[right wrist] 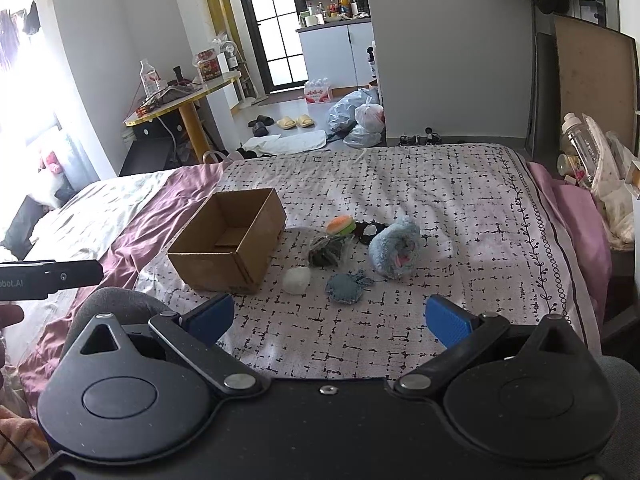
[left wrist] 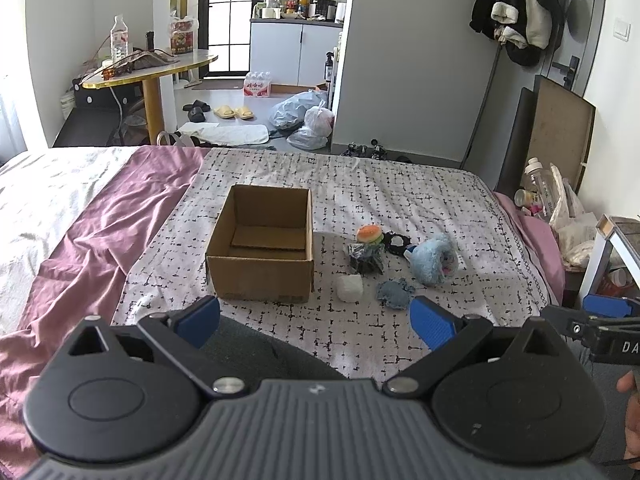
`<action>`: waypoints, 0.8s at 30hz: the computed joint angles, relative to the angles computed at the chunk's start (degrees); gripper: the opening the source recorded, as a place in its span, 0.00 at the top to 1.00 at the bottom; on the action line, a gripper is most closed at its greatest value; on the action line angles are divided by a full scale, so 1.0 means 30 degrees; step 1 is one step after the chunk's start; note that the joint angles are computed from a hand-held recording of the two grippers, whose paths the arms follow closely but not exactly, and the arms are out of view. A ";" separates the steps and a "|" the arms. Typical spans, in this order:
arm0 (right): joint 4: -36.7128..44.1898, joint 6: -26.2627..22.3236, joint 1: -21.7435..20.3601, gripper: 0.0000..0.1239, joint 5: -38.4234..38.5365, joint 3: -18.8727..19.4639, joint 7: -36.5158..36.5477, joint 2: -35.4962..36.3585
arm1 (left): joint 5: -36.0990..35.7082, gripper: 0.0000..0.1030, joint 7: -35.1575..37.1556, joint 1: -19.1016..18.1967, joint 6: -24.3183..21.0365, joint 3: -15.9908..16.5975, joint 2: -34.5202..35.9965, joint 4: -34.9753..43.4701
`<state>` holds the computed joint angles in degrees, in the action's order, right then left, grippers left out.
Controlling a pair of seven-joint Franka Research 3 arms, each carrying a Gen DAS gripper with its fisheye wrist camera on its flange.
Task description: Organize soft objects
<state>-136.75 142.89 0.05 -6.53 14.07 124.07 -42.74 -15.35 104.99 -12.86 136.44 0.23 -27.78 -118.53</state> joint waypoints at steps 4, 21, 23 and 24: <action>0.0028 0.0080 0.0041 0.17 0.0008 -0.0034 -0.0039 0.0122 | -0.0166 0.02 0.0038 -0.0081 0.0281 -0.0020 0.0164 0.0075; -0.0246 0.0963 -0.0001 0.17 0.0529 -0.0818 -0.0186 0.1536 | -0.0773 0.02 -0.0446 -0.0069 0.1022 -0.0553 0.2029 0.0581; -0.0270 0.1099 -0.0047 0.17 0.0595 -0.0948 -0.0225 0.1765 | -0.0874 0.02 -0.0418 -0.0074 0.1018 -0.0635 0.2325 0.0723; -0.0311 0.1171 -0.0048 0.17 0.0654 -0.1027 -0.0247 0.1851 | -0.0971 0.03 -0.0361 -0.0098 0.1011 -0.0664 0.2498 0.0815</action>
<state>-137.68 146.40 -0.09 -4.57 10.99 123.33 -37.18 -18.27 103.90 -13.15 139.48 -1.76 -20.29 -116.08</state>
